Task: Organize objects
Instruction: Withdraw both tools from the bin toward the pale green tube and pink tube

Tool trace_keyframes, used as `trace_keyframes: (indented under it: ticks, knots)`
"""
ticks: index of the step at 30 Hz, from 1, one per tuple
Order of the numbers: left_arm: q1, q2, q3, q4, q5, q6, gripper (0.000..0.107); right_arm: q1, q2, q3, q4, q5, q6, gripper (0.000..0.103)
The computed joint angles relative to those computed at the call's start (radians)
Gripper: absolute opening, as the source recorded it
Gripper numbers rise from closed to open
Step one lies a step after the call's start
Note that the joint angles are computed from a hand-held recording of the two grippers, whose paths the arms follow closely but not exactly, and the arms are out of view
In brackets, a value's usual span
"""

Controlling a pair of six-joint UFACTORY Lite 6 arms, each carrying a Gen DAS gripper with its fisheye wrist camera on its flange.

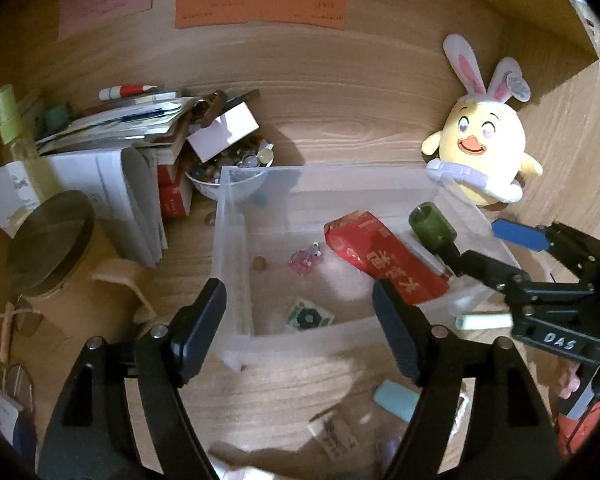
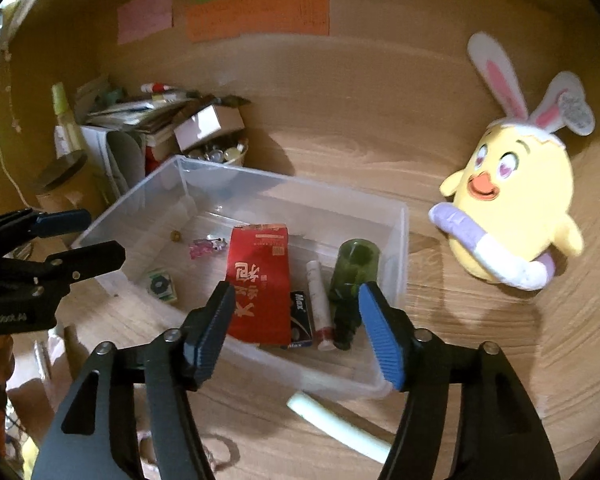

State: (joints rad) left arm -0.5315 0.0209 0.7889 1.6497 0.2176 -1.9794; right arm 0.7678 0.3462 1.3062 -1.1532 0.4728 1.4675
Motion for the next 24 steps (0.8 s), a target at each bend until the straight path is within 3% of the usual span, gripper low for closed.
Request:
trace_keyframes:
  ticks: [5, 8, 17, 24]
  knots:
    - [-0.027, -0.123, -0.097, -0.115, 0.023, 0.108, 0.077, 0.034, -0.139, -0.147, -0.099, 0.026, 0.11, 0.073]
    - [-0.053, -0.208, -0.169, -0.145, 0.064, 0.125, 0.094, 0.044, -0.211, -0.233, -0.125, 0.032, 0.148, 0.075]
    - [-0.148, -0.369, -0.354, -0.265, 0.18, 0.199, 0.095, 0.02, -0.272, -0.418, -0.13, -0.009, 0.18, 0.076]
    - [-0.091, -0.44, -0.489, -0.268, 0.13, 0.159, 0.095, -0.049, -0.173, -0.407, -0.101, -0.089, 0.134, 0.075]
